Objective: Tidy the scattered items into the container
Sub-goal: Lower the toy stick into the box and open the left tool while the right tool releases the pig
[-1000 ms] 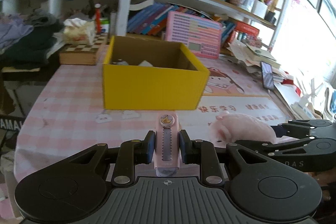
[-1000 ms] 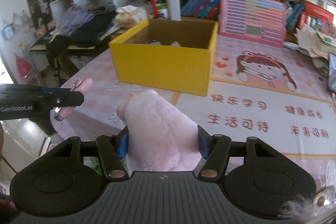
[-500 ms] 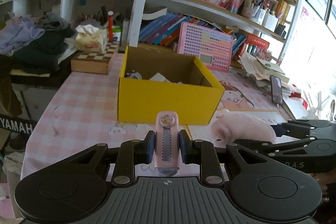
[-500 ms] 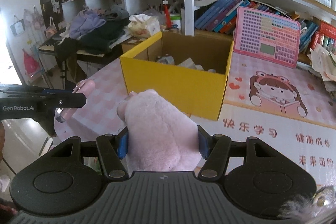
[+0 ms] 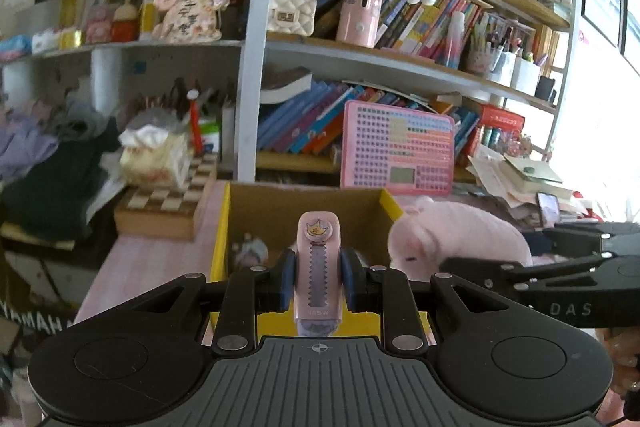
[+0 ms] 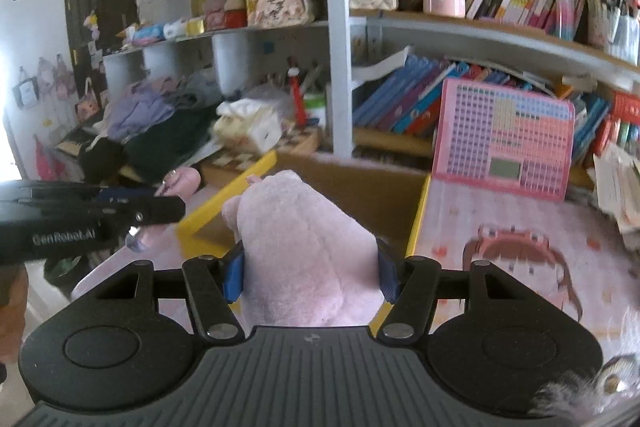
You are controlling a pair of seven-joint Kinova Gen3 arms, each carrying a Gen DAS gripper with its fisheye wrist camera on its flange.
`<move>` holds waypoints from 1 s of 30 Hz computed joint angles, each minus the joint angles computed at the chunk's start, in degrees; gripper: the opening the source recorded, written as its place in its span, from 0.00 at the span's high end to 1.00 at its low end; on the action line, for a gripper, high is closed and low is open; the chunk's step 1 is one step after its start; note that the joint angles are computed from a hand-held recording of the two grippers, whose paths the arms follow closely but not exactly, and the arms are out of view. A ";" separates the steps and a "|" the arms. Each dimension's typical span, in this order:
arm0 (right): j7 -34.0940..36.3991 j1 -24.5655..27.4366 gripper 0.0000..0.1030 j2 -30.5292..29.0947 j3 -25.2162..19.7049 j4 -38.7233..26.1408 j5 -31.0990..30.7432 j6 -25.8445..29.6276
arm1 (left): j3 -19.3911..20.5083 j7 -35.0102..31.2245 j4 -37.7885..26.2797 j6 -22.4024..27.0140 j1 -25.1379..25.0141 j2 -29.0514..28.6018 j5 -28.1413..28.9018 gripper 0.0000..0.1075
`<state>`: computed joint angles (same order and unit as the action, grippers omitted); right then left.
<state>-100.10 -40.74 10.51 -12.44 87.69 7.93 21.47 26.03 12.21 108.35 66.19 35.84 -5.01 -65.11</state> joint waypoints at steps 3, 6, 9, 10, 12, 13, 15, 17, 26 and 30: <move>2.36 0.02 0.42 4.69 0.40 -5.84 0.73 1.54 | -3.20 -2.86 -1.11 -4.40 -2.27 1.87 -0.07 0.79; 5.34 0.37 0.42 10.37 -0.20 -13.80 1.97 5.66 | -6.22 -5.99 -3.04 -7.52 -4.18 4.49 1.11 0.79; 8.65 -1.38 0.41 16.08 2.15 -21.77 1.28 10.33 | -9.45 -10.06 -5.99 -9.31 -5.61 7.90 3.72 0.79; 9.74 -1.56 0.41 17.88 2.55 -24.42 0.92 12.15 | -10.56 -11.61 -6.92 -9.95 -6.03 8.87 4.91 0.79; 12.52 -1.61 0.41 21.54 3.02 -29.73 -0.12 15.53 | -12.42 -14.62 -8.88 -10.33 -6.43 10.87 7.03 0.79; 13.51 -2.12 0.41 23.26 3.80 -32.38 -0.28 17.32 | -13.27 -16.58 -10.01 -10.31 -6.60 11.98 8.29 0.79; 15.82 -2.60 0.41 26.49 4.58 -37.69 -0.45 21.26 | -14.96 -19.93 -11.99 -10.51 -6.91 13.79 11.05 0.79; 17.61 -3.06 0.40 29.51 5.64 -43.00 -1.03 25.44 | -16.50 -22.37 -13.42 -11.01 -7.16 15.23 13.64 0.79; 22.62 -2.55 0.36 34.44 6.98 -51.99 -4.19 33.46 | -20.15 -27.62 -17.00 -10.34 -5.35 18.41 18.12 0.79; 23.66 -2.29 0.35 34.03 6.94 -50.86 -4.79 32.42 | -21.04 -29.05 -18.95 -8.58 -5.16 19.36 20.22 0.72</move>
<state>-76.44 -43.03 44.54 -5.50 36.84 3.14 53.89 4.99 -16.84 89.41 57.61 30.67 14.35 -44.89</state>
